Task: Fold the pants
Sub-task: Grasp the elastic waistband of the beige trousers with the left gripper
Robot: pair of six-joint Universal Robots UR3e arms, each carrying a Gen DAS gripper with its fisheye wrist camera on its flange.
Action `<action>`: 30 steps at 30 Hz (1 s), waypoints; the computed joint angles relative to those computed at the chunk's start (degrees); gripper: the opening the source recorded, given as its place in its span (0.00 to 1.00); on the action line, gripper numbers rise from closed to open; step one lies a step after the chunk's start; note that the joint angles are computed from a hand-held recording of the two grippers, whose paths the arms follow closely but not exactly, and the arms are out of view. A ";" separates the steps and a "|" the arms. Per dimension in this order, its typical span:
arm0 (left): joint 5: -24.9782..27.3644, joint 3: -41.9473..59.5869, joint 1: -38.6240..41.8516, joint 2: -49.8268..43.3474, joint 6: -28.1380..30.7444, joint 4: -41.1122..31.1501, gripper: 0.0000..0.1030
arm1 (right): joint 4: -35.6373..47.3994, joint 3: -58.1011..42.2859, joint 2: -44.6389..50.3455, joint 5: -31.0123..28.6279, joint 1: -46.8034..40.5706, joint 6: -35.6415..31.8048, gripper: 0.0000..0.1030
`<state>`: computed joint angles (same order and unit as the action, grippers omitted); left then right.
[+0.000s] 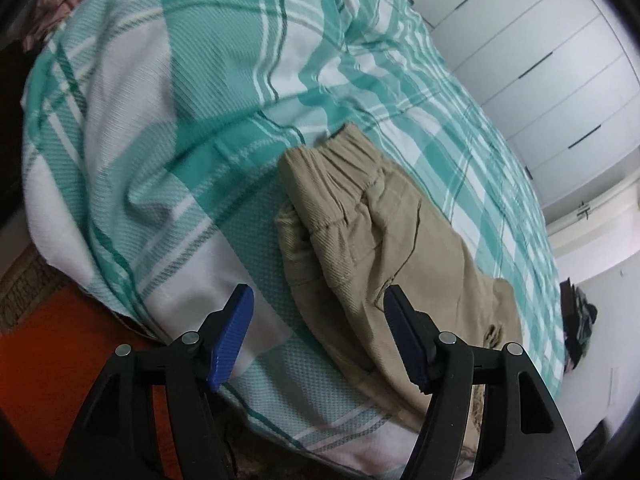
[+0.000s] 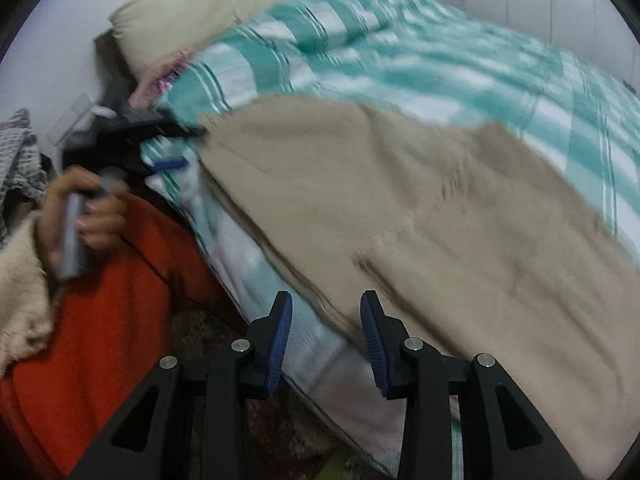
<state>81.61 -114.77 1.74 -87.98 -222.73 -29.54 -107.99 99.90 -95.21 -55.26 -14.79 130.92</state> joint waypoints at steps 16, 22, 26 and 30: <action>11.93 11.35 -8.43 -6.93 3.49 -6.74 0.59 | 1.10 -2.30 2.46 -1.55 4.99 3.01 0.50; 13.64 12.99 -9.30 -8.02 3.43 -7.78 0.59 | -1.93 1.07 -2.93 2.29 -5.41 3.84 0.50; 14.67 13.91 -9.92 -8.67 3.75 -8.30 0.58 | -3.71 0.26 -2.82 2.08 -11.99 6.04 0.50; 15.12 14.45 -10.14 -8.93 3.71 -8.74 0.58 | -7.34 2.03 -2.95 -0.55 -17.93 6.23 0.50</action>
<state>96.73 -100.32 -8.41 -96.92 -219.02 -38.28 -115.33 101.93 -98.17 -55.80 -32.72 137.15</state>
